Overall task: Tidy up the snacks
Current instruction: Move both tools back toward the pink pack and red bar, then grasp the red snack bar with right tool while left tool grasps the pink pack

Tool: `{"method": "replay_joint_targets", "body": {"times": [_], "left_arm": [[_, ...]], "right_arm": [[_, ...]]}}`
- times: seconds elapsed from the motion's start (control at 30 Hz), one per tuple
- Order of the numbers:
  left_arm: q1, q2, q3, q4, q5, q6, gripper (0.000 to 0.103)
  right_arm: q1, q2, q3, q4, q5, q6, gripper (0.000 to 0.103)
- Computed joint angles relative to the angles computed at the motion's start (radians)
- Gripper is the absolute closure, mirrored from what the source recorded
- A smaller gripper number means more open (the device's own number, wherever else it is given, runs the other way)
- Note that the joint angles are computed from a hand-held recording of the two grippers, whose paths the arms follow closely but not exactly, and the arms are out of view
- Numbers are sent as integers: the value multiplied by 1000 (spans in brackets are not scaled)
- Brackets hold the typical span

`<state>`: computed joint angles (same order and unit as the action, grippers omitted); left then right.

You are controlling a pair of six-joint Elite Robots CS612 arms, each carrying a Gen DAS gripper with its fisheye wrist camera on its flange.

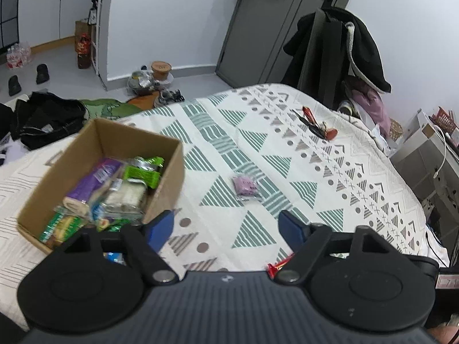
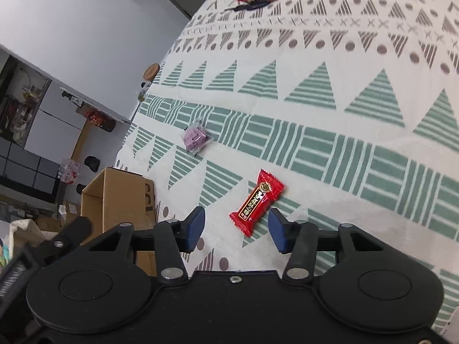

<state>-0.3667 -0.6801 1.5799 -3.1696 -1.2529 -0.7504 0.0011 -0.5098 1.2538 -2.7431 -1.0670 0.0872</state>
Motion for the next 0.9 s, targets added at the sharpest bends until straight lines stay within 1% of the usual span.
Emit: {"method": "replay_joint_targets", "body": {"times": [0.07, 0.1, 0.17, 0.3, 0.4, 0.47, 0.53, 0.57, 0.63, 0.77, 0.9], "left_arm": [[2, 15, -17, 7, -16, 1, 35], [2, 23, -26, 7, -23, 1, 36], [5, 39, -44, 13, -35, -7, 41], [12, 73, -81, 21, -59, -34, 44], [19, 102, -115, 29, -75, -57, 44], [25, 117, -135, 37, -85, -66, 44], [31, 130, -154, 50, -100, -72, 44], [33, 136, -163, 57, -105, -69, 44], [37, 147, -181, 70, -114, -60, 44], [44, 174, -225, 89, -127, -49, 44], [52, 202, -273, 109, -132, -37, 44]], "right_arm": [[4, 8, -11, 12, -10, 2, 54], [5, 12, -21, 25, -14, 3, 54], [9, 23, -39, 50, -22, 5, 54], [18, 56, -95, 101, -54, 9, 56], [21, 79, -133, 136, -52, 9, 58], [26, 89, -151, 152, -66, -8, 64], [29, 103, -177, 189, -69, -20, 80], [29, 109, -187, 198, -64, -21, 83], [30, 117, -198, 181, -63, -29, 85], [42, 131, -211, 95, -110, -67, 86], [46, 146, -232, 56, -134, -97, 87]]}}
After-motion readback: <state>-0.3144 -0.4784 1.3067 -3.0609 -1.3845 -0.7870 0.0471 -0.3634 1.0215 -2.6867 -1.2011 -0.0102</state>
